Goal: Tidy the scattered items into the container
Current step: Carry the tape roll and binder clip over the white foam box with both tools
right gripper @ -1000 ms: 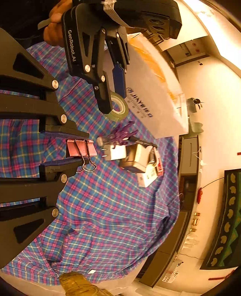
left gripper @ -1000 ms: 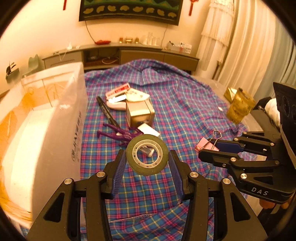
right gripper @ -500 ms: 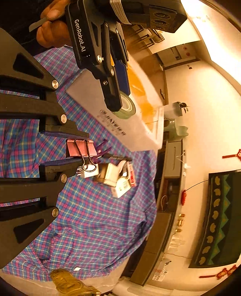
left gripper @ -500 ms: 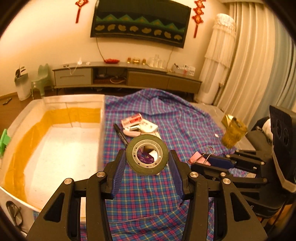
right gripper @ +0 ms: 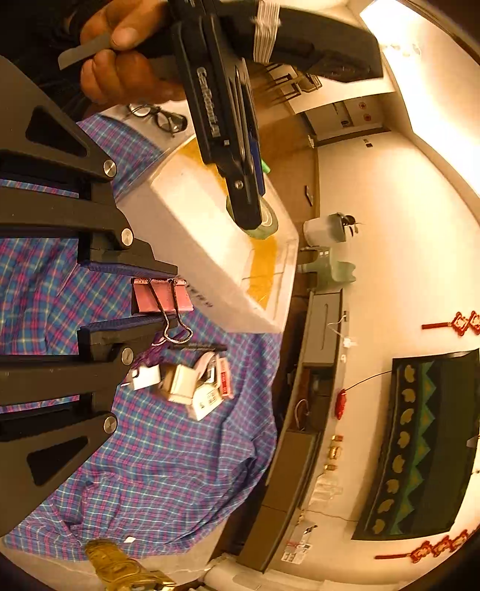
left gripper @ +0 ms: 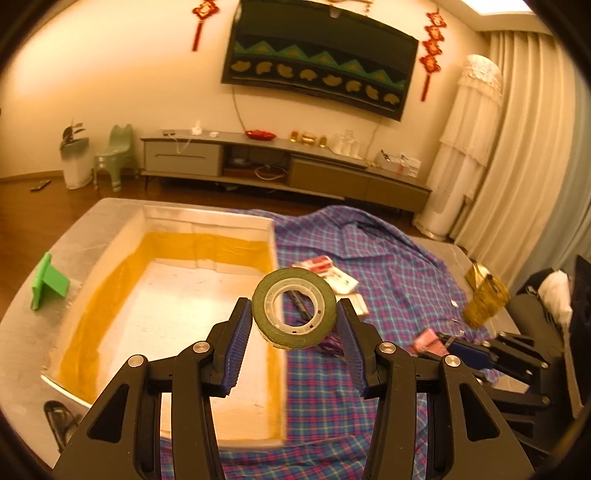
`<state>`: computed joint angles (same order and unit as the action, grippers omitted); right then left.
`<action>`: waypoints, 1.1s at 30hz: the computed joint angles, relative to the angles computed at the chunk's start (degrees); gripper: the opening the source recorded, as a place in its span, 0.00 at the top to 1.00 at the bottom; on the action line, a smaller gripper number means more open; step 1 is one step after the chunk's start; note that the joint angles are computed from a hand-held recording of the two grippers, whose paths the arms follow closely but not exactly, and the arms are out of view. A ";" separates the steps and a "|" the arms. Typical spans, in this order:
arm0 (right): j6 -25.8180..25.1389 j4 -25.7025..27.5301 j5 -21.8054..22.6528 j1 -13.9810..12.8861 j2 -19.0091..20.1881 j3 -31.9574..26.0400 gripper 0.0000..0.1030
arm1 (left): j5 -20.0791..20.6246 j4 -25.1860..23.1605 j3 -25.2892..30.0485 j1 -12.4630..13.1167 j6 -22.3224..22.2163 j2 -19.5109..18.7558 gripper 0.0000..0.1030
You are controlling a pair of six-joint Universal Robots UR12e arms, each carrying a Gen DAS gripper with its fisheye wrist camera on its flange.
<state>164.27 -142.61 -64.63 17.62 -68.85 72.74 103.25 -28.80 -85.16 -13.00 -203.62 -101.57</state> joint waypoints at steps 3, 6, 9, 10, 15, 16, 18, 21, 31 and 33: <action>0.15 0.25 0.33 0.56 0.15 -0.83 0.79 | -0.45 -0.34 -0.28 1.15 -1.13 0.57 0.53; -0.14 1.15 0.77 1.12 0.45 -1.88 0.79 | -1.13 -0.44 -0.29 2.33 -2.66 0.78 0.53; 0.12 2.43 1.12 1.81 1.15 -3.44 0.79 | -1.79 -0.39 -0.35 3.30 -4.44 0.82 0.53; 0.27 2.86 1.27 1.99 1.45 -4.03 0.79 | -1.85 -0.56 -0.32 3.69 -4.79 0.82 0.53; -0.36 4.85 0.90 3.40 3.52 -7.87 0.79 | -3.06 -1.25 -0.02 5.33 -6.89 0.58 0.53; -0.49 5.16 0.86 3.61 3.88 -8.53 0.79 | -3.26 -1.35 0.03 5.67 -7.36 0.51 0.53; -0.90 5.91 0.46 4.14 4.79 -10.20 0.79 | -3.52 -1.41 -0.05 6.24 -8.20 0.49 0.53; -1.43 7.19 0.11 4.65 5.99 -12.46 0.79 | -3.96 -2.05 0.16 7.06 -9.74 0.24 0.53; -3.48 13.60 -1.44 5.77 11.07 -21.43 0.79 | -6.64 -4.25 1.11 9.76 -13.78 -0.70 0.53; -3.77 15.10 -1.70 5.99 12.24 -23.37 0.79 | -7.30 -5.40 1.53 10.33 -14.60 -1.11 0.53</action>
<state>160.49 -127.52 -66.34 23.61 -56.61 49.36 95.95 -34.21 -83.63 -2.68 -218.22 -102.67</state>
